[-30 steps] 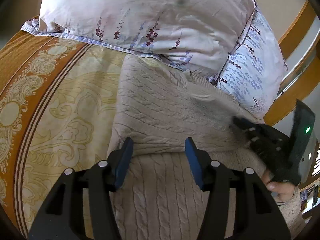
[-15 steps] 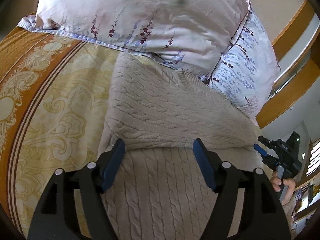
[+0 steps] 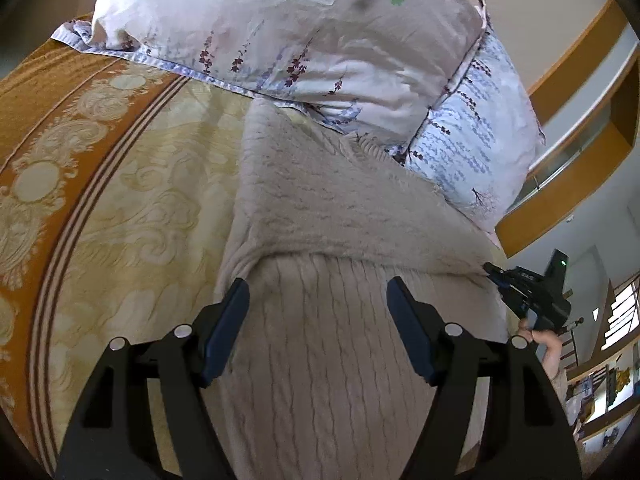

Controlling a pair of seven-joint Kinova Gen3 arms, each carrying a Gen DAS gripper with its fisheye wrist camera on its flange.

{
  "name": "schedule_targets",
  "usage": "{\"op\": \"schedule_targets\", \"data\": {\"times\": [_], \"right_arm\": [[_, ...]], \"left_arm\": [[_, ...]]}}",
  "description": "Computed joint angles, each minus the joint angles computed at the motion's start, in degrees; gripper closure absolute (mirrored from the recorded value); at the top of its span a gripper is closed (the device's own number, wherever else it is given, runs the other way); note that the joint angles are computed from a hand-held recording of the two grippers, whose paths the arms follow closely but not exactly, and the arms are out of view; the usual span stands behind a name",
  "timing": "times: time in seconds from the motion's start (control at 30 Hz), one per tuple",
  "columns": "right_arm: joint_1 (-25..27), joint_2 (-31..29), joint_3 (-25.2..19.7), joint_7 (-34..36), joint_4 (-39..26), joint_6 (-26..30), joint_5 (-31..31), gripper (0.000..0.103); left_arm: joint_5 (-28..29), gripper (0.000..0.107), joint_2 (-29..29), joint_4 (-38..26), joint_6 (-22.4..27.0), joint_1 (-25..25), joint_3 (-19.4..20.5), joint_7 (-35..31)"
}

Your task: Fold small clothes

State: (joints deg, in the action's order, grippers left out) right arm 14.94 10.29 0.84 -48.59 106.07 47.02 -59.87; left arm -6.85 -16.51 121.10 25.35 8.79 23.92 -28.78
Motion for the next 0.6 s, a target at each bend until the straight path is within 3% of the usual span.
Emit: {"op": "schedule_targets", "data": {"times": [0.03,0.1,0.13,0.17,0.27,0.37,0.4,0.47,0.57,0.6], "right_arm": [[1.75,-0.23,-0.77,1.12,0.13,1.54,-0.32,0.088],[6.02,-1.31,-1.66,5.51,1.09,5.95,-1.92,0.066],[8.66,-2.23,-2.33,7.84,2.1,7.55,-2.75,0.042],[10.27,-3.2,-1.94,10.17,3.18,8.81,-3.53,0.034],[11.33,-5.37,4.25,16.97,5.83,13.49,-3.4,0.034],[11.35,-5.68,10.11,19.19,6.71,17.12,0.13,0.035],[11.96,-5.26,10.62,19.65,6.66,18.33,0.97,0.037],[12.72,-3.89,11.77,20.21,6.19,21.64,2.54,0.05],[16.6,-0.84,10.48,22.57,5.85,28.13,3.79,0.063],[17.07,-0.37,11.1,24.09,6.3,29.85,3.48,0.064]], "left_arm": [[-0.48,0.037,-0.74,0.25,0.64,-0.53,0.96,0.83],[-0.32,0.037,-2.65,1.51,0.93,-0.46,1.65,1.62],[0.16,0.037,-3.56,2.27,0.71,-0.16,1.65,1.63],[0.91,0.037,-4.8,3.3,0.44,0.35,1.63,1.6],[3.74,0.037,-6.68,5.6,-1.31,2.06,0.65,0.24],[6.87,0.037,-7.99,7.68,-3.21,3.14,0.31,-0.82],[7.95,0.038,-8.34,8.5,-4.19,3.48,0.31,-0.98],[9.77,0.04,-9.07,9.98,-6.24,3.71,0.92,-1.12],[11.75,0.048,-10.27,11.5,-8.51,3.84,2.4,-1.41],[12.64,0.051,-10.65,12.28,-9.9,4.57,2.54,-1.61]]}}
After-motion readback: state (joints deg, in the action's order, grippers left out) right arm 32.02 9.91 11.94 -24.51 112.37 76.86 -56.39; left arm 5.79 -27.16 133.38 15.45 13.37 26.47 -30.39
